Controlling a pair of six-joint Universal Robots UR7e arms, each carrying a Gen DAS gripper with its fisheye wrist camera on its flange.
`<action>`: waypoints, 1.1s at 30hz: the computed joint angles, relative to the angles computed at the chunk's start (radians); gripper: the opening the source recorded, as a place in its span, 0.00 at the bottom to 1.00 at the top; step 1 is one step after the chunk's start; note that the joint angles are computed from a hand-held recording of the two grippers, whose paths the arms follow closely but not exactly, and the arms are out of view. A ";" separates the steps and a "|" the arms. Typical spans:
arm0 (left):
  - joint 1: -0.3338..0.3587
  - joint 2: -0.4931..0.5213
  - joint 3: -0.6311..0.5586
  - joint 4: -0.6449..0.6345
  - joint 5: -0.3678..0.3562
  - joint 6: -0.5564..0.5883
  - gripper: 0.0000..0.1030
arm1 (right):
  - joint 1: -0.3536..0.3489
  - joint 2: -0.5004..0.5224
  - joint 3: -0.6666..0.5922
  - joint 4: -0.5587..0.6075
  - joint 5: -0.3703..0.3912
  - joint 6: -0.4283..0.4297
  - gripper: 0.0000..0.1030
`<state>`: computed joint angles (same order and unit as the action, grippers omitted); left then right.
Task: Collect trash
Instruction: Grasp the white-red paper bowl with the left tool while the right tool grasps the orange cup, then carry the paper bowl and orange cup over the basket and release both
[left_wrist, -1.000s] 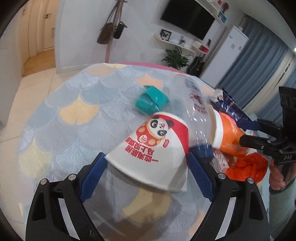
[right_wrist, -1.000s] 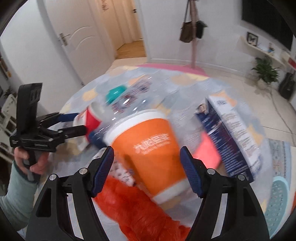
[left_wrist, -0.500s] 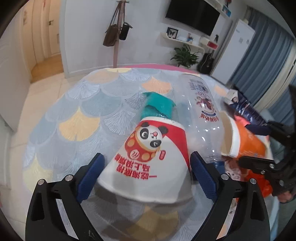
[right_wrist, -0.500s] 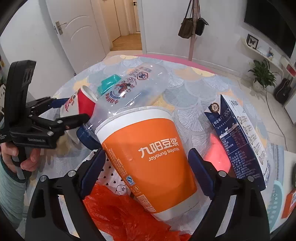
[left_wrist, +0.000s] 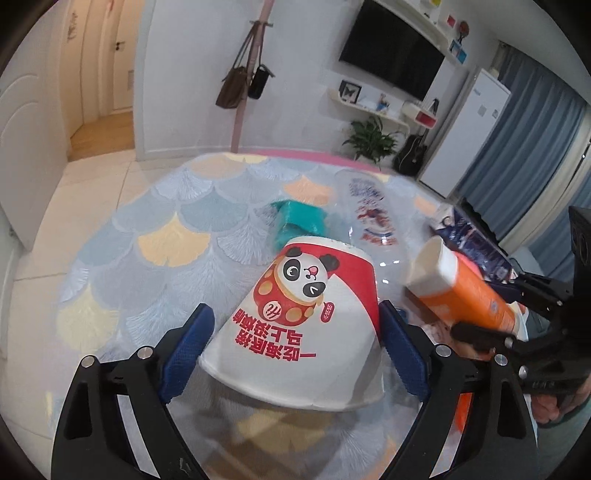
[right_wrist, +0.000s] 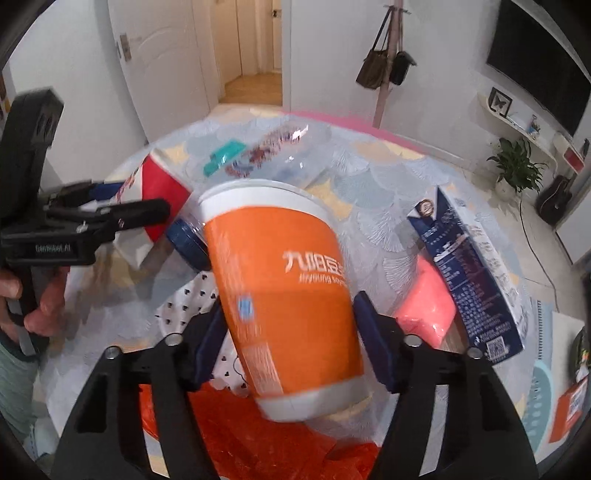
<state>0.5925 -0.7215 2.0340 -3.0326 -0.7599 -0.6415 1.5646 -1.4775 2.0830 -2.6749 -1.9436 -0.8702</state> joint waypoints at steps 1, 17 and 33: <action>-0.015 -0.009 0.011 -0.003 0.012 -0.004 0.84 | -0.001 -0.018 0.002 0.006 0.022 0.006 0.58; -0.163 0.064 -0.114 -0.120 -0.008 0.190 0.84 | -0.112 -0.298 -0.003 0.033 0.282 0.071 0.58; -0.183 0.416 -0.607 0.063 -0.232 0.351 0.84 | -0.491 -0.414 -0.119 0.097 0.380 0.186 0.59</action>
